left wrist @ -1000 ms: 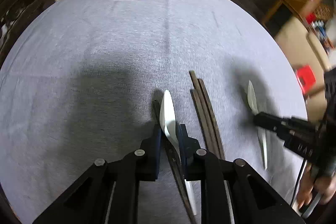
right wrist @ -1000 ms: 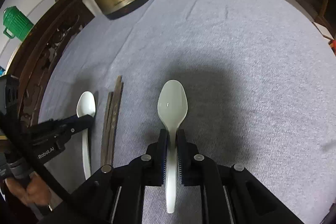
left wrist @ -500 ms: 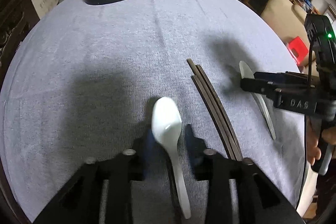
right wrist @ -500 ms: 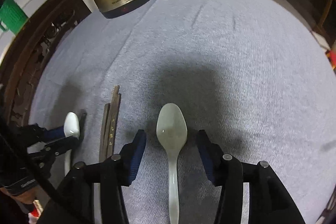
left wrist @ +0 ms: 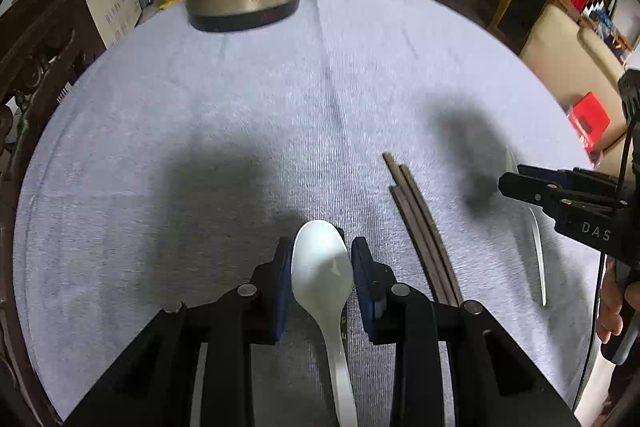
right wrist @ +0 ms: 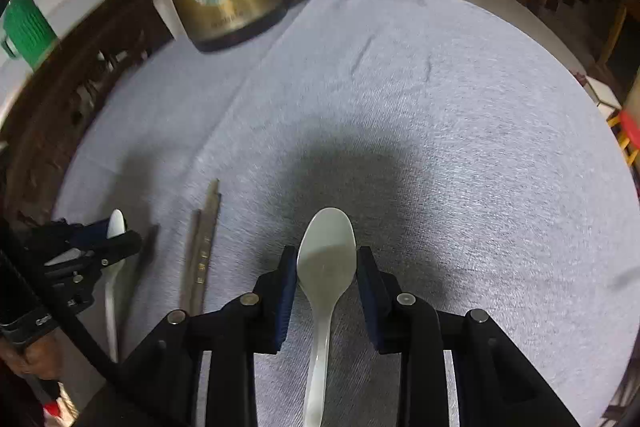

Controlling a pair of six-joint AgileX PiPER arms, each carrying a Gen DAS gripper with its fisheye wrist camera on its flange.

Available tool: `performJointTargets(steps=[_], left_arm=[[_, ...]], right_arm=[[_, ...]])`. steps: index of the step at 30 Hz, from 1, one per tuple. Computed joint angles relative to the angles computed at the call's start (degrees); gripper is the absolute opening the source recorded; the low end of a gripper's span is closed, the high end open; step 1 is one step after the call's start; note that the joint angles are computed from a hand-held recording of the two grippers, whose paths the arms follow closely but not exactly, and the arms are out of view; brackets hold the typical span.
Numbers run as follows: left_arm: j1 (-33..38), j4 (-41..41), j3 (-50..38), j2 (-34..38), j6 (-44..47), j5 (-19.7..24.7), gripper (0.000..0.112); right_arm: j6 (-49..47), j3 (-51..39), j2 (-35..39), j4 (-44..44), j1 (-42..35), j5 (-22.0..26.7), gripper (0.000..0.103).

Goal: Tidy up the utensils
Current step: 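Lift both white spoons and carry them toward the utensil cup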

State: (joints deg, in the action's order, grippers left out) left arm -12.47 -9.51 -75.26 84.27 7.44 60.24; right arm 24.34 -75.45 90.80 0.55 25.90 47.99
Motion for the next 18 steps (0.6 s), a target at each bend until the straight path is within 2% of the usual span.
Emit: performJointTargets(steps=[6,8,10,14,18], left_arm=[[3.16,-3.01,2.45,-7.79,0.58,-0.74,0.031],[1.51,-1.53,3.20,-9.57,-2.99,-2.35,0.031],[2.72,-1.15,4.17,-13.00,-3.74,-1.85,0.031],[4.95,-0.59,7.35,-19.98,-5.54,-0.51,0.031],[9.23,-1.89,10.97,-26.76,-4.68,1.69,0.031]], right_arm=[[1.61,8.09,-10.45,0.87,-0.65,-5.72,0.032],[3.45,11.78,-14.88,0.09,-0.15,-7.91,0.032],[5.06,14.81,-18.50,-0.59,0.34,-9.86,0.032],[10.85,21.27,-26.99,-3.73,1.50,-11.05,0.032],[18.40,25.14,-35.43,-8.59,4.31,-8.23,0.032]])
